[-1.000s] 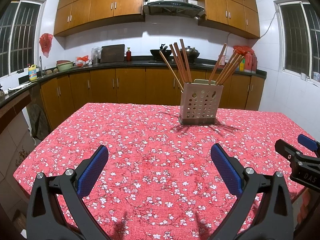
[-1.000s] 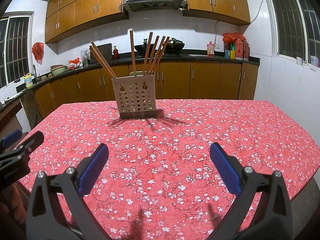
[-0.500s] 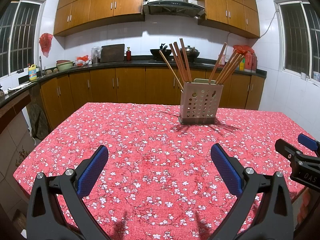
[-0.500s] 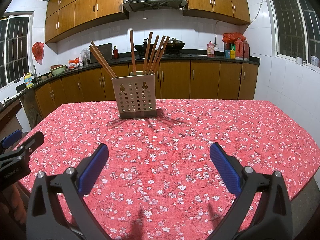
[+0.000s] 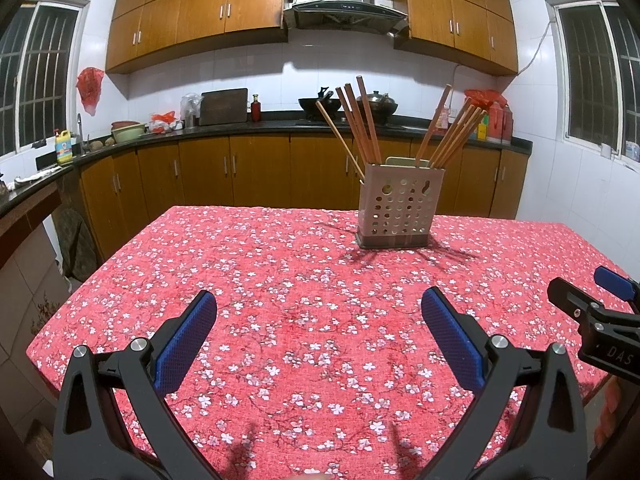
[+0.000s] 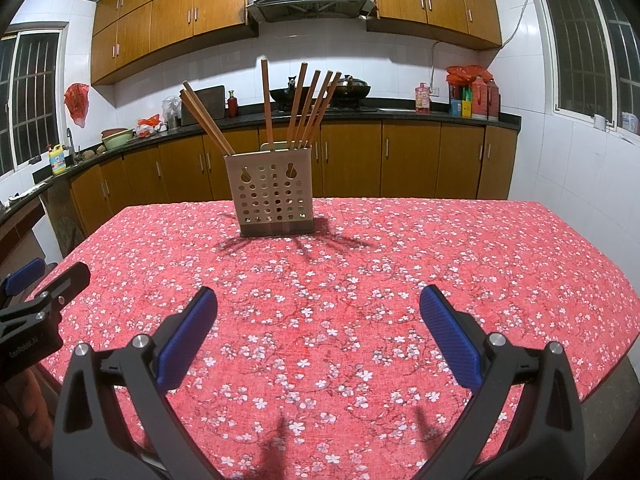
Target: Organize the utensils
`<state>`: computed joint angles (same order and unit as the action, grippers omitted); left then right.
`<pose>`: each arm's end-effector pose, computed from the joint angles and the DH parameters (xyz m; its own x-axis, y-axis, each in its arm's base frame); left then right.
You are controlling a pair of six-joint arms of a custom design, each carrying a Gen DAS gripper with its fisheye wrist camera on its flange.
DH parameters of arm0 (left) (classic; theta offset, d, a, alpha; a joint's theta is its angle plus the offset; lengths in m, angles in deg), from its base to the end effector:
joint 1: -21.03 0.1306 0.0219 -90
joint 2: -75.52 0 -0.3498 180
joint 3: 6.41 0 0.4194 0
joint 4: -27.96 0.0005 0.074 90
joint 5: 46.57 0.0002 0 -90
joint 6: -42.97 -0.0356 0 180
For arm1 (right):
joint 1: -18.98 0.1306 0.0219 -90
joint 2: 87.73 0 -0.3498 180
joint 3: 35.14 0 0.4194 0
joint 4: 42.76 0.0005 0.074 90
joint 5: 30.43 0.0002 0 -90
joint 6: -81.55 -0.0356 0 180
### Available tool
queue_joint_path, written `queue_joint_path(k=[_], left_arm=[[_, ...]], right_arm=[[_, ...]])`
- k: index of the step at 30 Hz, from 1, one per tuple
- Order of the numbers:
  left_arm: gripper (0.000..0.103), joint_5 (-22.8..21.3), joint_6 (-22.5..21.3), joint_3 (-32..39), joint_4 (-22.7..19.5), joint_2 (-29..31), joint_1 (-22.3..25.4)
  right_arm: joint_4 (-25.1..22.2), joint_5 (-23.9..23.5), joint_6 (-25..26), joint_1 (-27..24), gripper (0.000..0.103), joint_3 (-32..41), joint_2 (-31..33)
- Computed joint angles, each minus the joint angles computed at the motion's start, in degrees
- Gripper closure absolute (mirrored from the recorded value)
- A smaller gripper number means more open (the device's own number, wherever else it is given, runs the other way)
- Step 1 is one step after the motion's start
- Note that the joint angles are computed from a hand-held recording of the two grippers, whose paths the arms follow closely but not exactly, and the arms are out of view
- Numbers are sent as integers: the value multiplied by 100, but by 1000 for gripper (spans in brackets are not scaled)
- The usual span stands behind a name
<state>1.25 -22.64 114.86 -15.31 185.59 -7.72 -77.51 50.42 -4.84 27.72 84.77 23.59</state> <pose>0.5709 -0.2865 0.4872 -0.3651 -0.1487 -0.9190 -0.3219 0.9464 -0.0252 0.6532 0.1056 0.4708 -0.4166 -0.1269 -0.9002 -0.3180 0.9480 0.0135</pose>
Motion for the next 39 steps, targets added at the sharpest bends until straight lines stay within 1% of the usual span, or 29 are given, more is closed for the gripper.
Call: queue_joint_path(k=[13, 39], left_arm=[[2, 69, -44, -74, 40, -40, 29], [2, 69, -42, -37, 15, -15, 26]], right_arm=[[-10, -8, -6, -2, 4, 13, 13], [-21, -14, -10, -8, 4, 28, 21]])
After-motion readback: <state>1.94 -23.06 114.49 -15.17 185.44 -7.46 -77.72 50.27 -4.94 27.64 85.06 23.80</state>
